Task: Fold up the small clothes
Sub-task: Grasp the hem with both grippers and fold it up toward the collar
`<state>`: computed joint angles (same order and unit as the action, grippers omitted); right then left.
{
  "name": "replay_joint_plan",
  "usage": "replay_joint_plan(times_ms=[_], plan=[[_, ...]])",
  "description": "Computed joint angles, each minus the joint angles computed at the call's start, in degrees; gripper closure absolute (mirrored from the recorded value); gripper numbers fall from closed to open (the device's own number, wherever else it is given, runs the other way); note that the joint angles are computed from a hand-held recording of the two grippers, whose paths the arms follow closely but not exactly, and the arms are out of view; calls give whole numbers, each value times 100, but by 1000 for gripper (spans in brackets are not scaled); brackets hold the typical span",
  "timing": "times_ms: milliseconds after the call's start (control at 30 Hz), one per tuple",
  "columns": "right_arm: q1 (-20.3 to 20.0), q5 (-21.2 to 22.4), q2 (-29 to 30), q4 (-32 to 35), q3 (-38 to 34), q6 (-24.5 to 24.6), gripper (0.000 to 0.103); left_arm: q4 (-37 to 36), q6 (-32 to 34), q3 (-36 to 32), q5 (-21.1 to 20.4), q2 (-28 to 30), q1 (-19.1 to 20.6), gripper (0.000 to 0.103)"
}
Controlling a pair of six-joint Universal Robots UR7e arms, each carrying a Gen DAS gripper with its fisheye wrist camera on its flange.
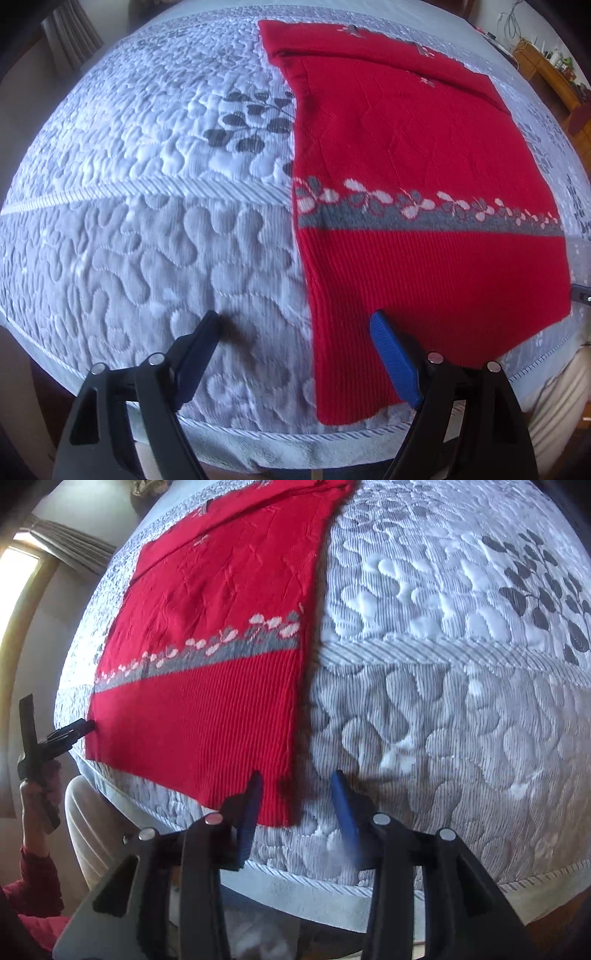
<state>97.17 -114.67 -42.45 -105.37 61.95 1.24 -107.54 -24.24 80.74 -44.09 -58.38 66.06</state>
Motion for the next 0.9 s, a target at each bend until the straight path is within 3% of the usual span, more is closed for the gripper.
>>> replay_joint_plan(times_ms=[133,300,333,400,467,533,567,733,900], plan=[[-20,35,-40,-256,204,55,63,-16,-124,218,-107,-77,-87,22],[-29,245,-112,-305,315,29,65,89,-282,321,-63,-57,-197,38],[-39,296,-118,-295,318,26,69,102,-254,273,-54,-22,-183,43],[-70,478,-115,-208,321,-9,91,53,-331,333,-161,-49,-202,54],[-61,545,-118,-247,379,-50,94,-49,-442,445,-252,-127,-223,66],[-50,637,-141,-302,419,-143,96,-254,-479,498,-531,-216,-180,92],[-46,668,-158,-323,427,-162,97,-389,-508,510,-779,-262,-133,95],[19,916,-226,-370,280,-311,97,-747,-603,561,-1188,-433,-97,96],[50,1317,-110,-194,-273,-334,97,-1038,-305,197,-1309,-424,-88,96]])
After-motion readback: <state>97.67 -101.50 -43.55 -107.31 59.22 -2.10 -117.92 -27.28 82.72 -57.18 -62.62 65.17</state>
